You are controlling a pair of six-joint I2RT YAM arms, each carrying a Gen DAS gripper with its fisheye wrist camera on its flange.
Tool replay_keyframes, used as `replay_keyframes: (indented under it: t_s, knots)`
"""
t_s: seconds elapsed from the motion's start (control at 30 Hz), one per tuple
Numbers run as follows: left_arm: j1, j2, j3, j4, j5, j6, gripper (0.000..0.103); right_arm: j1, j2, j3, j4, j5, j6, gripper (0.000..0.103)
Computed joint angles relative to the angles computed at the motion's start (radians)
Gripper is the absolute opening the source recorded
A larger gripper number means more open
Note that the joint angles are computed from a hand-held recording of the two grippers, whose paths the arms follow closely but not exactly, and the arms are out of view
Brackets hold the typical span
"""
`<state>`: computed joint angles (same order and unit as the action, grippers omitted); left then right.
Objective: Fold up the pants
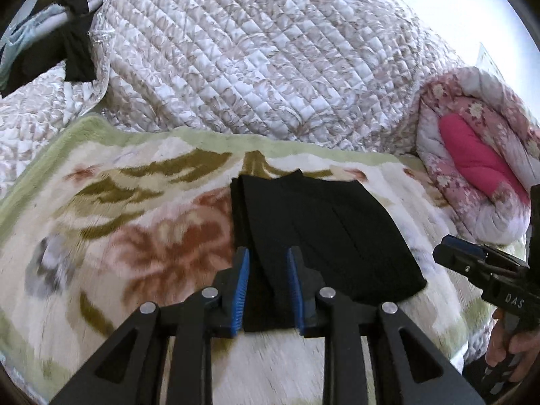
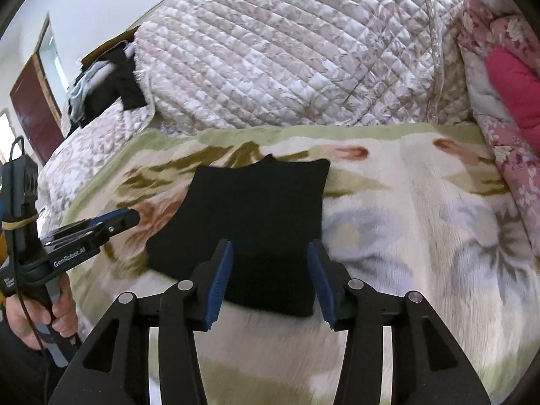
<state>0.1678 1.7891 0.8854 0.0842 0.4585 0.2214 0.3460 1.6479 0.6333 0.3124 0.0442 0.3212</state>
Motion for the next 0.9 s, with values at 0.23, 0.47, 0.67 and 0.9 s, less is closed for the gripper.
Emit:
replay_keyframes:
  t_s: [0.23, 0.47, 0.67, 0.9]
  knots:
    - [-0.003, -0.045, -0.129, 0.070, -0.034, 0.017, 0.032, 0.081, 0.055, -0.057, 0.057, 0.060, 0.032, 0.047]
    - [-0.024, 0.041, -0.152, 0.095, -0.085, 0.037, 0.032, 0.067, 0.164, -0.020, 0.042, 0.058, 0.033, 0.047]
    - [-0.041, 0.062, -0.162, 0.112, -0.114, 0.035, 0.032, 0.078, 0.190, -0.005, 0.025, 0.088, 0.026, 0.047]
    - [-0.035, 0.066, -0.163, 0.110, -0.108, 0.036, 0.033, 0.081, 0.192, -0.004, 0.023, 0.092, 0.024, 0.048]
